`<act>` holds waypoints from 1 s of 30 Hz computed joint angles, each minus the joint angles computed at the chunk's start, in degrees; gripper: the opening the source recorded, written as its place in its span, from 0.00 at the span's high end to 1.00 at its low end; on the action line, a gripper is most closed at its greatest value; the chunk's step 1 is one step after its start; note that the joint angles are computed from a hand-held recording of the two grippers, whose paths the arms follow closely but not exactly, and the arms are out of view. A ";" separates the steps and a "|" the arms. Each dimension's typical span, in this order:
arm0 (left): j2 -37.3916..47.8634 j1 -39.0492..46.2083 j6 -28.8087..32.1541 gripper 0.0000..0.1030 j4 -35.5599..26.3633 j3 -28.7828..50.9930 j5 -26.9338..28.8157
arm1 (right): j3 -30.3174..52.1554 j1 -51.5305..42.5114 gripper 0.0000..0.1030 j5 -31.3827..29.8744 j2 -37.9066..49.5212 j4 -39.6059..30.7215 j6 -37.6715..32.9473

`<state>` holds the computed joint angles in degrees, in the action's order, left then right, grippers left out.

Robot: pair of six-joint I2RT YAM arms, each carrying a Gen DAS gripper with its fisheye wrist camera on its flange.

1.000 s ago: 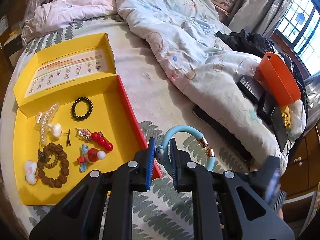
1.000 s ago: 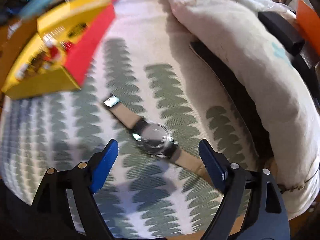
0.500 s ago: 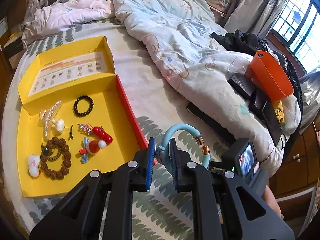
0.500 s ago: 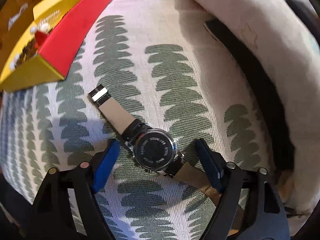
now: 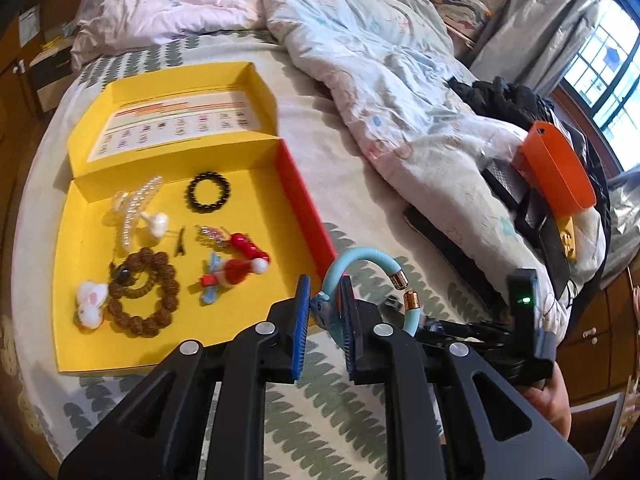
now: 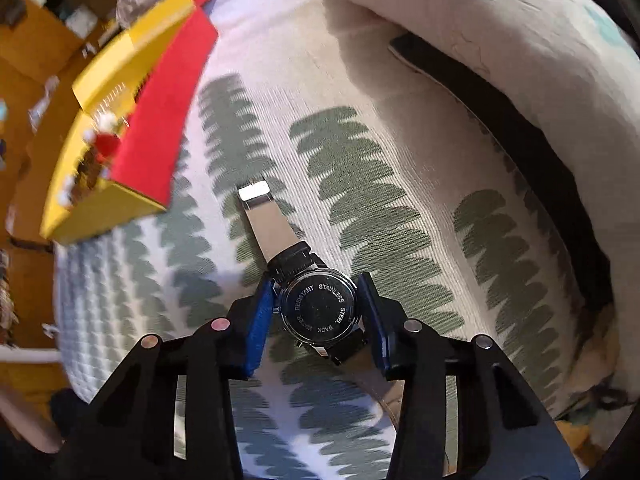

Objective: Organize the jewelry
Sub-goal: 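Carry the bangle with the left tool while the right tool carries the watch into the box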

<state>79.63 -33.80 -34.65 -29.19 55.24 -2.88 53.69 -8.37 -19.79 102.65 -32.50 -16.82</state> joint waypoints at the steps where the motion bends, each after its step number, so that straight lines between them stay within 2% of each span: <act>1: -1.01 0.64 0.13 0.85 -0.08 -0.67 0.29 | 0.31 -1.26 0.58 -1.27 -0.26 -0.76 -0.23; 6: -4.22 3.44 0.75 0.85 -0.51 -2.76 1.45 | 2.00 -2.94 0.58 -7.74 -2.61 -3.60 0.52; 11: -8.10 7.37 2.62 0.85 -2.62 -4.21 2.58 | 2.91 0.29 0.58 -14.22 -10.45 -5.73 4.43; 15: -11.43 12.00 5.20 0.85 -5.11 -4.94 3.62 | 5.73 6.75 0.58 -17.35 -16.16 -7.64 8.74; 18: -13.08 16.85 7.85 0.85 -6.32 -5.61 4.98 | 10.36 14.07 0.58 -15.50 -16.88 -7.11 13.76; 22: -12.84 23.19 11.54 0.85 -6.00 -7.28 7.41 | 17.74 23.79 0.58 -11.72 -11.06 -2.94 21.85; 25: -9.72 27.81 13.90 0.85 -3.68 -9.18 8.66 | 22.23 27.92 0.58 -10.54 -4.72 -1.38 24.66; 27: -6.06 30.31 15.05 0.85 -0.86 -10.61 9.19 | 25.38 30.94 0.58 -6.49 1.06 -0.52 26.15; 30: -0.79 32.41 16.12 0.85 3.47 -12.44 10.25 | 26.78 32.79 0.58 -3.93 6.48 0.56 27.06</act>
